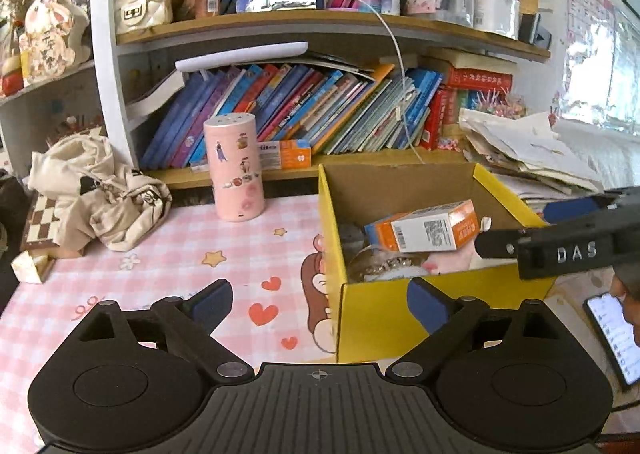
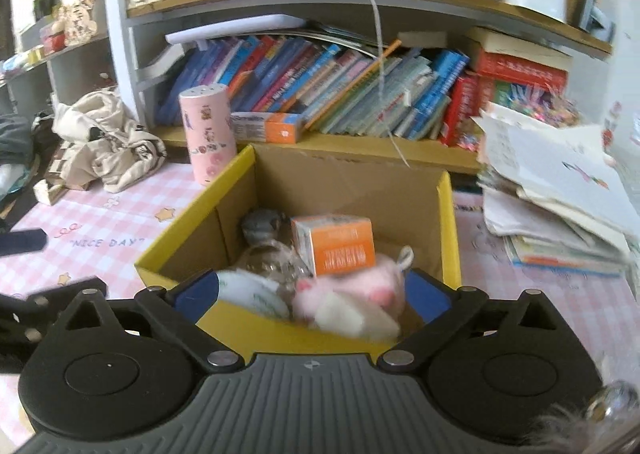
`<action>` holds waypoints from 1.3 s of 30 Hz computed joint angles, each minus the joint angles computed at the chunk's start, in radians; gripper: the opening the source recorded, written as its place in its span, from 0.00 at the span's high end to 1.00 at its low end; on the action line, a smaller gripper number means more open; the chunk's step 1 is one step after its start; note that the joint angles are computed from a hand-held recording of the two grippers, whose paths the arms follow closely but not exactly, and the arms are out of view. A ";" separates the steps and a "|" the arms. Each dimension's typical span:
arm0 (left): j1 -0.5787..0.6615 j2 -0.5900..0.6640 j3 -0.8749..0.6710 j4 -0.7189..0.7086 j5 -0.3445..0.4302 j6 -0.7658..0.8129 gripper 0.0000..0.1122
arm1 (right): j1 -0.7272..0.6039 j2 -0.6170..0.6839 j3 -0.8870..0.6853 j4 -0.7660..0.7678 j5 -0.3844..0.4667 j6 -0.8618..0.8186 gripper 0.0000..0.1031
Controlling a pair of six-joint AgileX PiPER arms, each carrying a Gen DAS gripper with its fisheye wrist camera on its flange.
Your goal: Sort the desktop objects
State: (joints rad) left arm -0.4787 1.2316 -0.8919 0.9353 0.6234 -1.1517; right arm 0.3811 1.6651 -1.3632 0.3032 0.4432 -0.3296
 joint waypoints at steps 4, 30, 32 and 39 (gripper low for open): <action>0.018 -0.055 0.047 -0.023 -0.013 0.048 0.14 | 0.062 -0.060 0.116 -0.238 -0.057 0.316 0.01; 0.134 -0.421 0.275 -0.286 0.031 0.348 0.08 | 0.523 -0.231 0.331 -1.053 0.182 1.371 0.00; 0.153 -0.440 0.281 -0.316 0.029 0.383 0.08 | 0.548 -0.238 0.336 -1.062 0.197 1.393 0.00; 0.228 -0.501 0.295 -0.451 0.013 0.546 0.08 | 0.615 -0.247 0.335 -1.089 0.250 1.457 0.00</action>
State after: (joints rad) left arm -0.2509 0.7307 -0.5971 0.4847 0.6367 -0.6061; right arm 0.9959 1.4176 -1.0287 -0.7856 0.6930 1.1272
